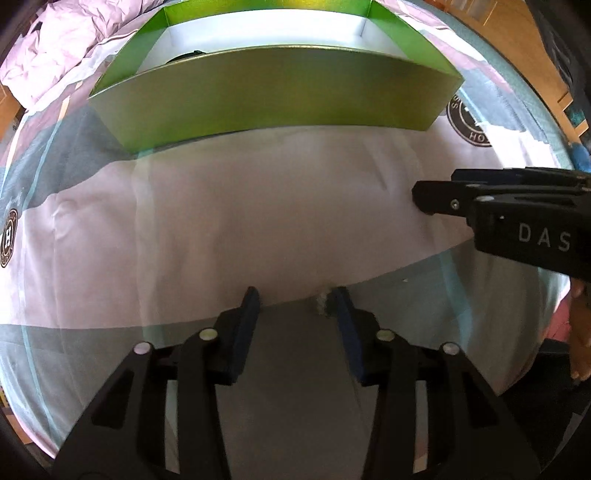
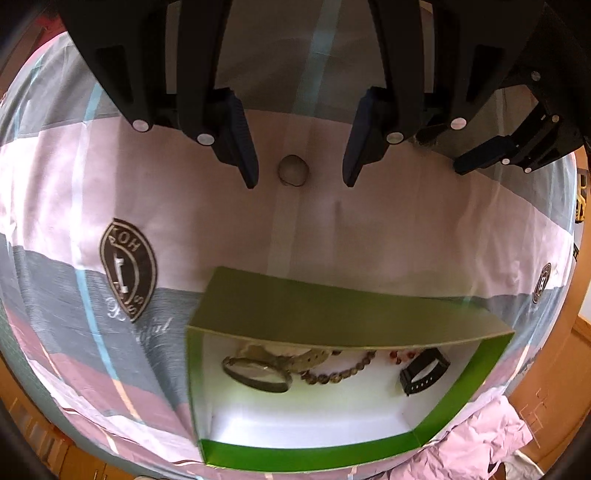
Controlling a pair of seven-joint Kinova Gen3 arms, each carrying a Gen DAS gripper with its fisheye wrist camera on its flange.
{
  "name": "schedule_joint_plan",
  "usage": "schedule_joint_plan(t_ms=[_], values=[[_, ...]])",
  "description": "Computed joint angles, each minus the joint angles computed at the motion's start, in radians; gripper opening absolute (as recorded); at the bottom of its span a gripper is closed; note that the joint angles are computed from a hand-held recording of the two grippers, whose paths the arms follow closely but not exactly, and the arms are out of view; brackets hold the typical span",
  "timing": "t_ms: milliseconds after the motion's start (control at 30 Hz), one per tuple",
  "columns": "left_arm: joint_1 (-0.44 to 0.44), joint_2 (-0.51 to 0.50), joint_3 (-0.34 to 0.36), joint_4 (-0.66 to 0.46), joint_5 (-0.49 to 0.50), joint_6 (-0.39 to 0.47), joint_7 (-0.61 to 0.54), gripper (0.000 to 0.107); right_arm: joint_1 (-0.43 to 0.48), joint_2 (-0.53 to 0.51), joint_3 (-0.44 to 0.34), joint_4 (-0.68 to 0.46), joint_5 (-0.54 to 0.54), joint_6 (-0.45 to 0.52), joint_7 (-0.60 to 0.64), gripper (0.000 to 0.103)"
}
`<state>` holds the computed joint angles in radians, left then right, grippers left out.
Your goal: Organize jewelry
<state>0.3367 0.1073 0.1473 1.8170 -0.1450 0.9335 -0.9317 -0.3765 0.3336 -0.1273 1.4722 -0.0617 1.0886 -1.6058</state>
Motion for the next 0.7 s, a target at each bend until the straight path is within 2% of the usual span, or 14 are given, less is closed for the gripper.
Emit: schedule_joint_plan(t_ms=[33, 67, 267, 333, 467, 700], values=[[0.021, 0.001, -0.011, -0.003, -0.027, 0.008, 0.014, 0.023, -0.002, 0.006, -0.002, -0.006, -0.002, 0.003, 0.001, 0.048], [0.023, 0.0, -0.008, -0.005, -0.037, 0.013, 0.021, 0.021, -0.005, 0.01, -0.003, -0.008, -0.001, 0.004, 0.002, 0.047], [-0.013, -0.016, -0.009, 0.007, -0.015, 0.02, 0.021, 0.021, -0.046, 0.039, 0.012, -0.026, 0.059, 0.027, -0.055, 0.047], [-0.02, -0.023, -0.012, 0.009, -0.021, 0.026, 0.032, 0.022, -0.047, 0.046, 0.011, -0.025, 0.064, 0.027, -0.06, 0.047], [-0.047, -0.033, -0.018, 0.007, 0.007, 0.018, 0.016, 0.032, -0.034, 0.043, -0.001, -0.021, 0.044, 0.019, -0.037, 0.021], [-0.072, -0.046, -0.021, 0.01, 0.025, 0.011, 0.005, 0.042, -0.012, 0.04, -0.006, -0.025, -0.003, 0.008, -0.004, 0.021]])
